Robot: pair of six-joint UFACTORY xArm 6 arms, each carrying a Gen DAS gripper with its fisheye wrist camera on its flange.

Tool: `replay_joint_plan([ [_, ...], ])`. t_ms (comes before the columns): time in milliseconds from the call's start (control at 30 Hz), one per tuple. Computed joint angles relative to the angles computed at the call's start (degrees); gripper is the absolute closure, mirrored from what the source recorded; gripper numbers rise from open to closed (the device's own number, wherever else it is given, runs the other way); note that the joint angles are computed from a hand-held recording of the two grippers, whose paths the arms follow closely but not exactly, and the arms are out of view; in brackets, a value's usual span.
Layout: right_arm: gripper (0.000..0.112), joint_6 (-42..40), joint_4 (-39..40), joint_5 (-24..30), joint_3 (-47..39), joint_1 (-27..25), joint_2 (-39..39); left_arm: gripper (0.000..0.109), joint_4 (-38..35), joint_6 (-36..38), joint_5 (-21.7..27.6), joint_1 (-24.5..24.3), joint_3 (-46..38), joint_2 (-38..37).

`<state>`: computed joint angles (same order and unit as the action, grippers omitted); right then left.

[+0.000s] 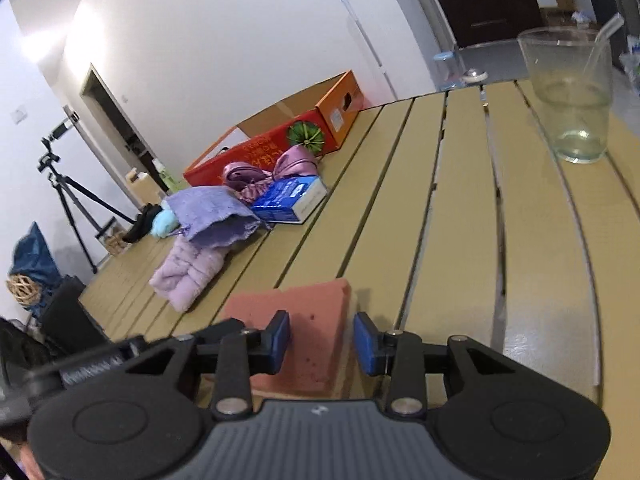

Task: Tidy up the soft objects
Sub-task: 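Carry the pink sponge to the black bin and release it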

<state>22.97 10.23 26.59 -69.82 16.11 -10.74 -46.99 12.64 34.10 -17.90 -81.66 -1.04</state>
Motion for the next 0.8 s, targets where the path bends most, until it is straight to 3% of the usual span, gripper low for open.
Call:
replay_joint_plan([
  [200, 0.083, 2.7, -3.9, 2.5, -3.6, 1.5, 0.4, 0.071, -1.6, 0.4, 0.1, 1.8, 1.1, -3.6],
  [400, 0.083, 4.8, -9.3, 4.3, -14.4, 7.9, 4.3, 0.071, 1.0, -0.4, -2.9, 6.8, 5.9, -13.5],
  [500, 0.083, 3.7, -8.5, 5.2, -21.6, 12.3, 9.4, 0.071, 2.1, 0.7, -0.4, 13.2, 9.0, -19.2],
  [567, 0.083, 2.6, -6.7, 6.2, -26.8, 15.5, 13.8, 0.071, 1.6, 1.8, 3.9, 19.7, 11.1, -22.4],
  [700, 0.083, 3.0, -6.4, 6.8, -35.4, 21.8, 23.5, 0.071, 3.1, 1.6, 10.4, 30.9, 14.1, -25.4],
  [800, 0.083, 2.4, -3.6, 10.6, -44.1, 25.3, 32.7, 0.071, 4.5, 1.8, 14.2, 37.9, 16.1, -25.2],
])
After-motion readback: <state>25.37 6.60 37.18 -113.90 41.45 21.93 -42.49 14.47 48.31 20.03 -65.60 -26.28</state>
